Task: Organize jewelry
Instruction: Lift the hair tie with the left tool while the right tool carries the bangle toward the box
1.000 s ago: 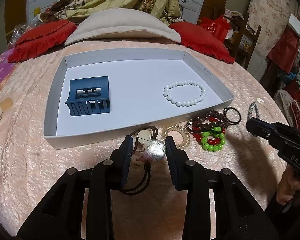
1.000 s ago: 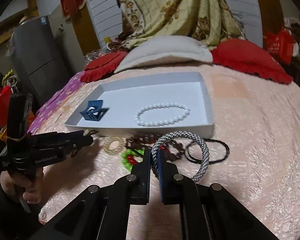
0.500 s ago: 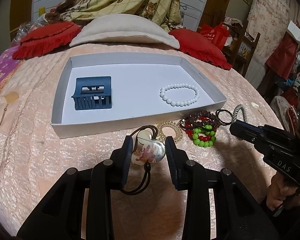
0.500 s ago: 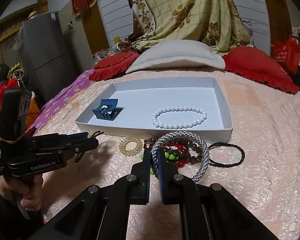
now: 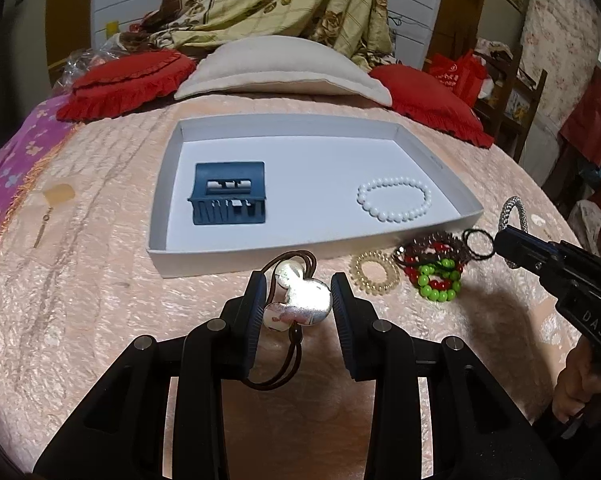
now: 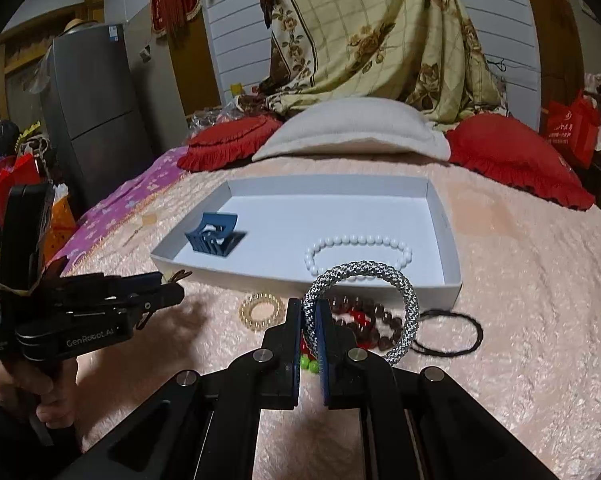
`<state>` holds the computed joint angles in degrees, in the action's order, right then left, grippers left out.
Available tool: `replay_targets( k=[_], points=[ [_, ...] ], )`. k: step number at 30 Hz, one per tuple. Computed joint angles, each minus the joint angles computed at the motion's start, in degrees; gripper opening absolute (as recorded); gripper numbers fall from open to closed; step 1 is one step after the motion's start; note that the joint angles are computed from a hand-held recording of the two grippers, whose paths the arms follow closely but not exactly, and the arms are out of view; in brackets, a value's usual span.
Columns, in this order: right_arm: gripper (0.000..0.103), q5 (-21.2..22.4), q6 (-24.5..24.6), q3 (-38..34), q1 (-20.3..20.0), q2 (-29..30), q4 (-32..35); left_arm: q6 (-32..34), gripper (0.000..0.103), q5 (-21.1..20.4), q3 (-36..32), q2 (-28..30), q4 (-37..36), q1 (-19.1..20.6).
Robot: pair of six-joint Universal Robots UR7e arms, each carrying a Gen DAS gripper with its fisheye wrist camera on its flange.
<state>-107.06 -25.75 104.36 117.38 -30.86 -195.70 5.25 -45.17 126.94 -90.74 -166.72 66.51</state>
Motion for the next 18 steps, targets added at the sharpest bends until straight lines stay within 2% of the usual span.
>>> replay_targets(
  k=[6, 9, 10, 13, 18],
  points=[
    [0.006, 0.3, 0.2, -3.4, 0.3, 0.3, 2.0, 0.3, 0.032, -0.6, -1.3, -0.3, -1.0, -0.5],
    [0.006, -0.4, -0.6, -6.2, 0.5, 1.3, 3.2, -1.5, 0.032, -3.9, -2.8, -1.3, 0.6, -0.3],
    [0.006, -0.7, -0.7, -7.5, 0.6, 1.8, 3.9, -0.5, 0.032, -3.6, -3.1, -1.2, -0.4, -0.7],
    [0.006, -0.3, -0.1, -10.2, 0.4, 2.6, 5.8, 1.4, 0.032, -3.2, -5.1, 0.2, -2.2, -1.2],
    [0.006, -0.8, -0.9, -16.1, 0.7, 5.0, 9.8, 4.5, 0.032, -3.9, -11.0, 6.0, -3.4, 0.5]
  ],
)
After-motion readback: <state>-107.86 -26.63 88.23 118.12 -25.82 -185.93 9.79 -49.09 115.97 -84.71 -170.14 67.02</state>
